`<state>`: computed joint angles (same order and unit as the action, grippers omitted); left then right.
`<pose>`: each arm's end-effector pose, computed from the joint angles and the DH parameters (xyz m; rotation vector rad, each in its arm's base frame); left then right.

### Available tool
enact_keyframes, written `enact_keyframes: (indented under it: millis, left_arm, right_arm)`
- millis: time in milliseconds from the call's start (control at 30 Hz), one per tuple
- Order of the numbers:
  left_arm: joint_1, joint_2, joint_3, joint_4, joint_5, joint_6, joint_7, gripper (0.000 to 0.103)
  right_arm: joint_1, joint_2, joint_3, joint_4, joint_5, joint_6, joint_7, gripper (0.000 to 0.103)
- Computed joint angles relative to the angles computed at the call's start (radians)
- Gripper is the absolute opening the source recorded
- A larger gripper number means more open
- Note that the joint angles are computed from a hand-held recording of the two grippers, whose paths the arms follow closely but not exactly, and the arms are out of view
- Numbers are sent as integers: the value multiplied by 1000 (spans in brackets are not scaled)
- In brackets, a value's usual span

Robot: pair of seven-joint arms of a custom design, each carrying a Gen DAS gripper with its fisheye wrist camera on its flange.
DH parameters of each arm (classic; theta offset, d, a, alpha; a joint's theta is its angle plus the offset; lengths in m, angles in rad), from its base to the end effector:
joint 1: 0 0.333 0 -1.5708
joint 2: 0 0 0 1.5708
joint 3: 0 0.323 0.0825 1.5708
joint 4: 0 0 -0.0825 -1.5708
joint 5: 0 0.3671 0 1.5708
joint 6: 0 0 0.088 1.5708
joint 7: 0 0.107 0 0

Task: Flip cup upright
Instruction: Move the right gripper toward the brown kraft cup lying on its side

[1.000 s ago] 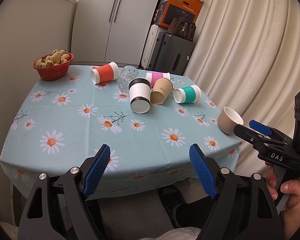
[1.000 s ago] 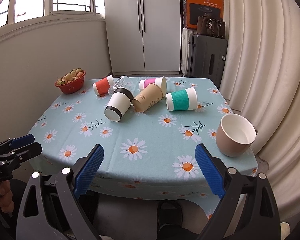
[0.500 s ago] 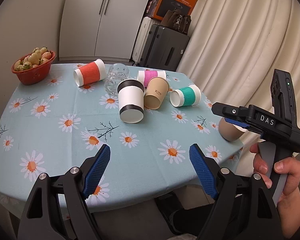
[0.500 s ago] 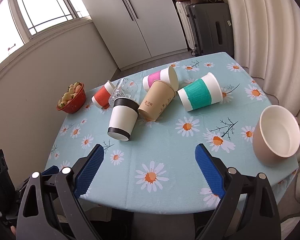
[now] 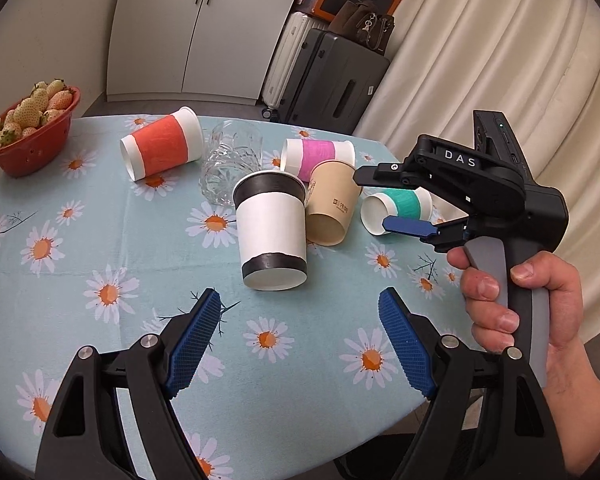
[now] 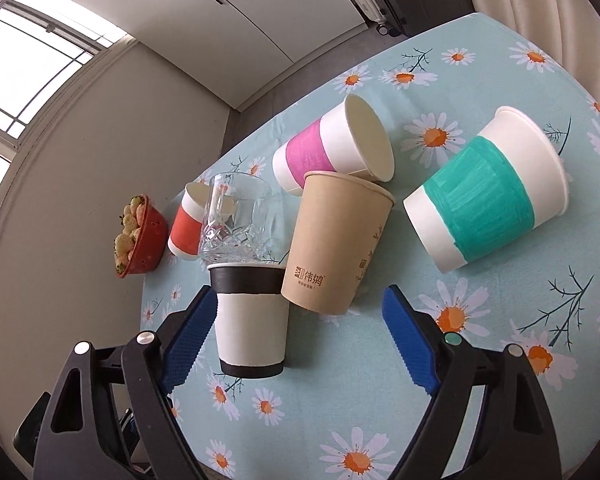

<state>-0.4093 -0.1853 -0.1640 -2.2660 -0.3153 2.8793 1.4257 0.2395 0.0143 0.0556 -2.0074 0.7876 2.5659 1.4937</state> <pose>0.4433 -0.2709 0.5436 -1.7703 2.0949 -1.1465 0.5602 0.1586 0.5190 -1.5139 1.8218 0.1776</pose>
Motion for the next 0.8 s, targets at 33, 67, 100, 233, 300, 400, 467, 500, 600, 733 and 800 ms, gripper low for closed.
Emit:
enact_keyframes:
  millis: [33, 67, 100, 233, 300, 400, 467, 500, 600, 733, 800]
  left_arm:
    - [-11, 15, 12, 17, -23, -12, 28, 80]
    - [-24, 27, 21, 31, -59, -16, 71, 80]
    - [-29, 39, 23, 43, -88, -17, 104, 80]
    - [3, 81, -5, 89, -97, -28, 124, 80]
    - [15, 98, -15, 106, -120, -34, 145, 80]
    - [35, 113, -34, 119, -129, -37, 152, 79]
    - [44, 119, -43, 124, -137, -40, 157, 80]
    - [51, 123, -49, 126, -116, -42, 137, 79]
    - [59, 125, -61, 129, -88, -47, 121, 79]
    - [59, 124, -66, 130, -99, -52, 130, 80]
    - [59, 124, -68, 131, -98, -56, 126, 80]
  right_arm:
    - [1, 14, 0, 11, -19, 2, 23, 83]
    - [0, 26, -1, 22, -39, 1, 44, 83]
    - [0, 40, -2, 34, -64, -1, 64, 82]
    - [-13, 98, -1, 89, -88, -31, 92, 74]
    - [-17, 113, 3, 102, -92, -35, 95, 72]
    - [-18, 124, 6, 111, -109, -40, 113, 67]
    - [-19, 141, 7, 129, -123, -53, 134, 63]
    - [-21, 147, 8, 133, -126, -59, 138, 59]
    - [-26, 150, 13, 133, -109, -57, 126, 59]
    - [-30, 149, 16, 130, -92, -57, 119, 59]
    - [-36, 153, 18, 131, -68, -62, 106, 59]
